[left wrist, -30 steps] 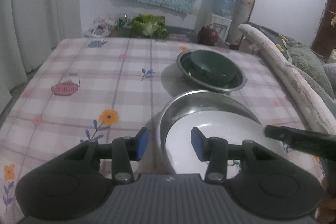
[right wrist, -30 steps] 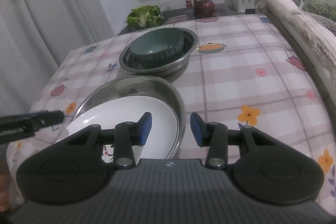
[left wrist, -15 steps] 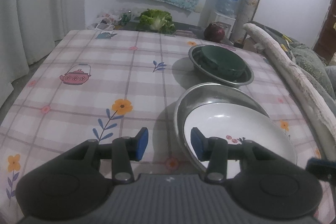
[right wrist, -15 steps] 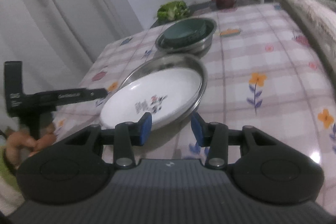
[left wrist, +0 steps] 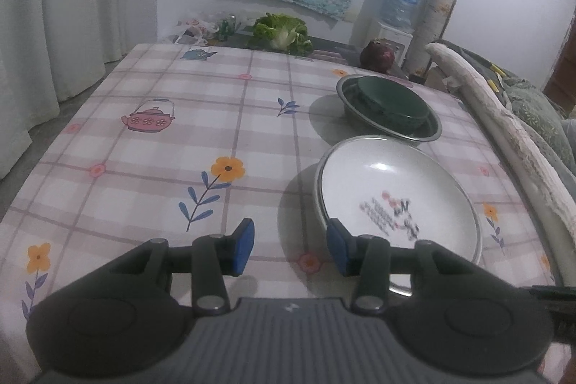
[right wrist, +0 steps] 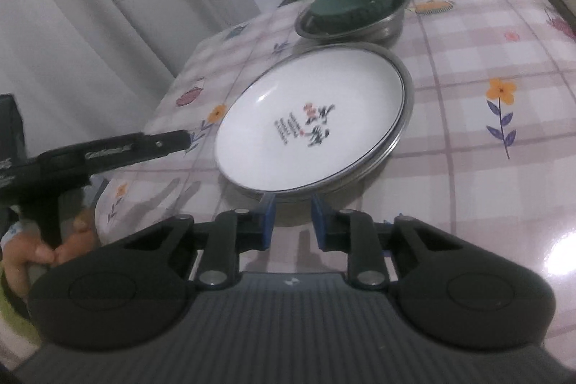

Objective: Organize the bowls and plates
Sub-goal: 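Carry the white plate over the nested steel basins and lower it inside, then open both tools to release the plate inside the basins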

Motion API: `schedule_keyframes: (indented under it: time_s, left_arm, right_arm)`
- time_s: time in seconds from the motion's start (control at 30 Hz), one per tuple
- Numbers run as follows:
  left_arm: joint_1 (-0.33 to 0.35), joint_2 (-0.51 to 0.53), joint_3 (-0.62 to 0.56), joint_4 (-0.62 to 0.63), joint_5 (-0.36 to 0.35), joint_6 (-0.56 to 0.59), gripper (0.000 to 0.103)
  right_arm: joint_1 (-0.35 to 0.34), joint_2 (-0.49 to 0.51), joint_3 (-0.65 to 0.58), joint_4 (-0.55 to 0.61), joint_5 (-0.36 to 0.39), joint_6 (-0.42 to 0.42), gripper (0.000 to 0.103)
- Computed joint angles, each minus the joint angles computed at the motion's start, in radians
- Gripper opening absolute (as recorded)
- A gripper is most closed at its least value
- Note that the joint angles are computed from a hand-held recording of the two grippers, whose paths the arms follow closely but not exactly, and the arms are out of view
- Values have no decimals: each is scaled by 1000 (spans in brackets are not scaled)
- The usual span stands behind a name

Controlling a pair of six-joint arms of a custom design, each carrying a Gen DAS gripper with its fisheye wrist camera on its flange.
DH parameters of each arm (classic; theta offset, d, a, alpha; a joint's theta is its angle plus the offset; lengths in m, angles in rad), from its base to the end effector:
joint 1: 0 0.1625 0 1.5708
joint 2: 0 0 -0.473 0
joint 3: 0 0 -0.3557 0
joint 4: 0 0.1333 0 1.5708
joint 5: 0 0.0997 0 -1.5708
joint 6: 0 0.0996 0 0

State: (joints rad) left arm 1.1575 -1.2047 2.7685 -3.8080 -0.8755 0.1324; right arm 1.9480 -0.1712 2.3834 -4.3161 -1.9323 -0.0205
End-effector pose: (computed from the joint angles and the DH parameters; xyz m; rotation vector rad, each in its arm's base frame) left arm 0.0610 -0.3516 0.2509 0.3514 2.3787 -0.9478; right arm 0.2335 -0.3232 -0.0715 0.4110 -2.7383 0.8328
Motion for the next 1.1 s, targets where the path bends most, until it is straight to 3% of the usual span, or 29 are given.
schedule_keyframes:
  time_s: [0.13,0.23,0.4,0.57,0.7,0.87,0.97,1.1]
  left_arm:
    - [7,3,-6,9,-3,-2,46]
    - [18,-3,-26,52,-25,-6,47]
    - [24,14,-70,114,-38,6,58]
    - [17,79,-122,127,0,32,59]
    - [22,120,-176,194,37,23,59]
    - [29,141,-217,265,25,4,59]
    - [33,139,-233,312,-8,-2,58]
    - [12,159,-224,297,30,1,58]
  right_arm:
    - [1,6,17,-55,9,10,22]
    - [17,6,26,-93,-42,7,23]
    - [-22,-1,32,-175,-78,33,45]
    - [-96,-6,-8,-211,-42,2,49]
    - [-150,-24,-64,-140,-15,-5,50]
    - [-210,-41,-113,-22,58,24,50]
    - [-232,-49,-130,33,106,36,50]
    - [-236,-60,-138,78,137,30,50]
